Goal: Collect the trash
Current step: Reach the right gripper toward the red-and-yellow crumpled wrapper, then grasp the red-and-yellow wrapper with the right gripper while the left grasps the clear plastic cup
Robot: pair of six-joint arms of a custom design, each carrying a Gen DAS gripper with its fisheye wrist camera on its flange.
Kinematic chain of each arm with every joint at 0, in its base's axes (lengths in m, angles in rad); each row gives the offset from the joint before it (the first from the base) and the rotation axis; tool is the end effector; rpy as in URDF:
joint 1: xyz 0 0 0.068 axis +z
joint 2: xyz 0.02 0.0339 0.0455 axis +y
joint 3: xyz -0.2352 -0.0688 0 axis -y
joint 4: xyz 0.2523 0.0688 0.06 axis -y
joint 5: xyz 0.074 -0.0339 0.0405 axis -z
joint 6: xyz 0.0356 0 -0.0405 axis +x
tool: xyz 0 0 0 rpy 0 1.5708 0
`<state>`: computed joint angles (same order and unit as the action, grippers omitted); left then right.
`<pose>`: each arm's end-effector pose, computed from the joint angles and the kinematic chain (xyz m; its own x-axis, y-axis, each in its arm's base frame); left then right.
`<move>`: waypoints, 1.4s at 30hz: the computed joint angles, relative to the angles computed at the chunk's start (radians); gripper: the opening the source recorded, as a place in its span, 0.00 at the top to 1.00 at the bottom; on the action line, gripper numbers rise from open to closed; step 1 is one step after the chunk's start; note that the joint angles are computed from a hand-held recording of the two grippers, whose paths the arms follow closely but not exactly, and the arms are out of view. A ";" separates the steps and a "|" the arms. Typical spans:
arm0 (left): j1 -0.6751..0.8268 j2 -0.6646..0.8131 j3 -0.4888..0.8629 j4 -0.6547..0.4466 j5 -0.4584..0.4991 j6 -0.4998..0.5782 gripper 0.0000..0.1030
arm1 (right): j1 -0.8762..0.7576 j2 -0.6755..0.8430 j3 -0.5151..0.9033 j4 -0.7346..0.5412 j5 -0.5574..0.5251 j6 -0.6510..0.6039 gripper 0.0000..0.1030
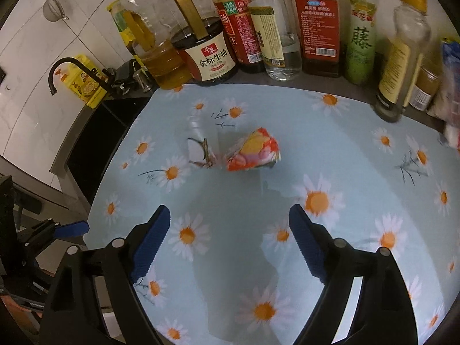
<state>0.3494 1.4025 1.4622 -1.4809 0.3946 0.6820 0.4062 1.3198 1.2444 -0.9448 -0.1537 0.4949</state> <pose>0.2347 0.0709 0.3147 -0.8865 0.2963 -0.3553 0.3821 0.9020 -0.2012 0.2503 0.1136 0.2891 -0.9093 0.1198 -0.3985 -0.0365 0.9310 0.3633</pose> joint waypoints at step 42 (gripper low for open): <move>-0.283 0.183 0.089 0.237 -0.133 -0.428 0.19 | -0.214 0.193 0.006 0.128 -0.182 -0.311 0.46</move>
